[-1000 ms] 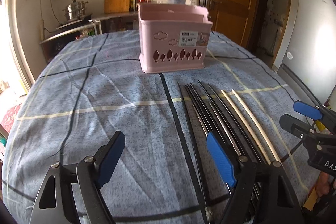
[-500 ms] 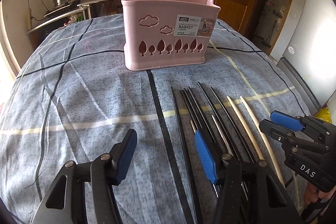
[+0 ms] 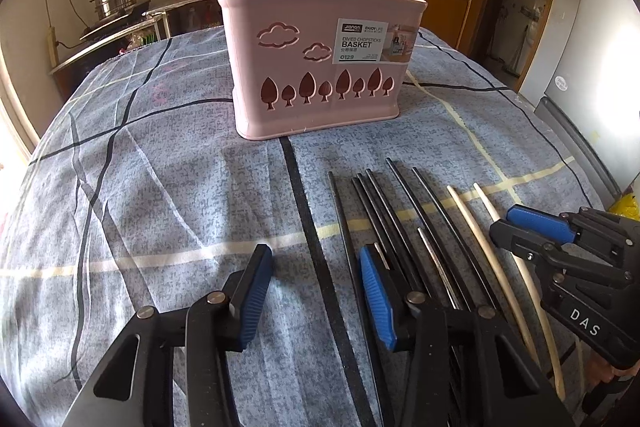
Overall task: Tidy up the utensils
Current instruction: 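Grasp a black chopstick with the left tool while the right tool grasps a wooden chopstick, then lift both held chopsticks and carry them over the pink basket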
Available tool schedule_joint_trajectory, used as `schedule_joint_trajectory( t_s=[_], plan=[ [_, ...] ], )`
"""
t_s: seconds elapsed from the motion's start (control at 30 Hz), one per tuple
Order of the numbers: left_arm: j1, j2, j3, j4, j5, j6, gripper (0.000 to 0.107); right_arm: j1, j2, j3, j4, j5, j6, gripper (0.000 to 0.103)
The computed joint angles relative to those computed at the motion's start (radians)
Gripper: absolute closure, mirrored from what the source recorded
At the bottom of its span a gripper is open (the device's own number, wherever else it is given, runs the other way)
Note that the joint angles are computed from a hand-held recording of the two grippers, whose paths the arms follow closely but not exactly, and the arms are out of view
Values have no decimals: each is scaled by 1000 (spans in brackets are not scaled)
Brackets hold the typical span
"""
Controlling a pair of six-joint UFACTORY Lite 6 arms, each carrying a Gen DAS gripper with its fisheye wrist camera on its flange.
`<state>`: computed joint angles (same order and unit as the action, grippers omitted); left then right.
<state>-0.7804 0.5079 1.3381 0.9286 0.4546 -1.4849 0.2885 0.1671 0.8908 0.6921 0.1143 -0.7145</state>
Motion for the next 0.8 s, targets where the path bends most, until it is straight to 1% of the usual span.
schedule_joint_trajectory(
  t_s=[0.13,0.23,0.27,0.33,0.37,0.4,0.53,0.67,0.8],
  plan=[
    [0,65,98,-67,48,112,66,6,25,36,-166,12,164,80],
    [11,93,144,-105,51,174,73,13,52,75,-293,31,289,80],
    [13,100,154,-111,51,184,77,15,64,93,-331,42,324,80],
    [17,112,173,-128,48,212,88,17,77,112,-359,53,351,86],
    [20,119,187,-146,47,236,97,16,84,122,-349,60,340,92],
    [22,126,202,-165,52,258,99,12,86,125,-319,65,310,95],
    [50,109,195,-254,17,331,101,-13,92,147,-193,104,192,96],
    [63,29,125,-264,-22,323,101,-39,59,138,-91,132,92,96],
    [65,-57,73,-261,-28,323,101,-57,27,136,-25,162,31,97]
  ],
)
